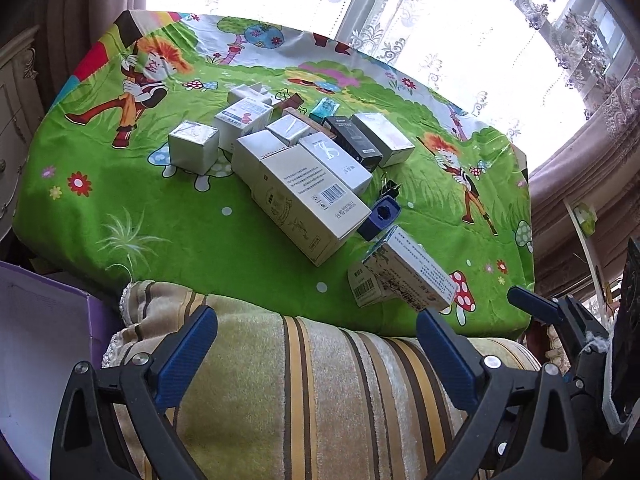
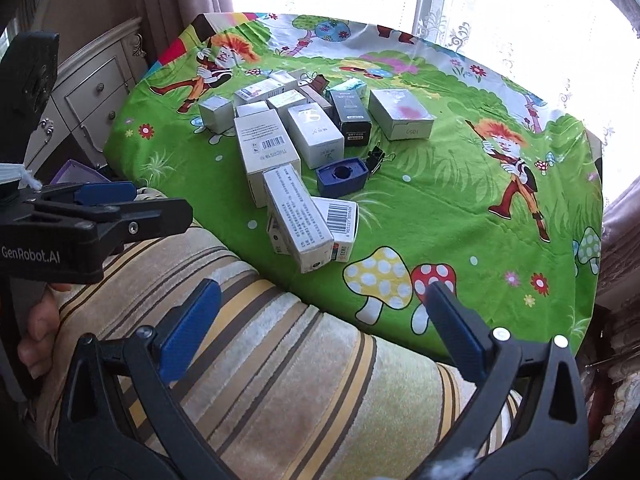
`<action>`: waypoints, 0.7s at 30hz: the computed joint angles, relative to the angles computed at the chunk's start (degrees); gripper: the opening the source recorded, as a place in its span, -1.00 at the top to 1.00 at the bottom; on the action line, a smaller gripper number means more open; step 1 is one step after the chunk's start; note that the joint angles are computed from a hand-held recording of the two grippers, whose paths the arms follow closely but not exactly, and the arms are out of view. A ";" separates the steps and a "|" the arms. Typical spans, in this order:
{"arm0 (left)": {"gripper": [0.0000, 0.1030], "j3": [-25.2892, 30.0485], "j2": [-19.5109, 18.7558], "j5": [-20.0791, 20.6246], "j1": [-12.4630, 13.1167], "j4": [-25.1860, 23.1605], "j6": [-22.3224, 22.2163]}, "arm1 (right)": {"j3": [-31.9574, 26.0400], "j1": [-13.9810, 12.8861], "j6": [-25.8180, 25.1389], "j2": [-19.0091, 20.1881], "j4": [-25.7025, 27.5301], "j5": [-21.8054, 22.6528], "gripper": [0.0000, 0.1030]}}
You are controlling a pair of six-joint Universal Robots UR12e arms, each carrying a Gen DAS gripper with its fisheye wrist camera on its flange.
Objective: Organize rigid objects
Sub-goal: 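Grasp the narrow white barcode box on the sheet with the right tool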
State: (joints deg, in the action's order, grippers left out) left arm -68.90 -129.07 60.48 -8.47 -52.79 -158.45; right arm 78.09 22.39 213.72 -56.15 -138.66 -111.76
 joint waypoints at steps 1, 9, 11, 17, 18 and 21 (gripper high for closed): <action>-0.95 0.35 -0.26 0.24 0.06 0.24 -0.64 | -0.49 -0.25 -0.80 0.36 -0.09 0.65 -0.93; -0.94 3.04 -2.12 0.80 0.51 -0.48 -4.34 | -3.21 -1.85 -3.33 2.56 -0.69 3.87 -0.48; -0.92 3.14 -2.18 0.81 0.35 -0.84 -3.44 | -3.46 -2.21 -3.50 2.88 -0.96 5.01 -0.33; -0.83 3.12 -2.15 1.08 -0.35 -0.84 0.13 | -2.12 -3.39 -1.82 2.59 -3.09 9.10 0.45; -0.83 3.11 -2.13 1.22 -0.50 -0.93 1.02 | -1.62 -3.48 -1.51 2.39 -3.83 9.40 0.45; -0.83 3.11 -2.04 1.79 -1.10 -1.49 3.87 | -0.28 -3.68 0.03 1.76 -5.44 9.31 0.46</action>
State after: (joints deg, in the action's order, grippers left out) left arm -65.79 -131.11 62.27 -9.57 -54.28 -154.58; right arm 77.81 18.71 213.75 -54.40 -144.09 -102.44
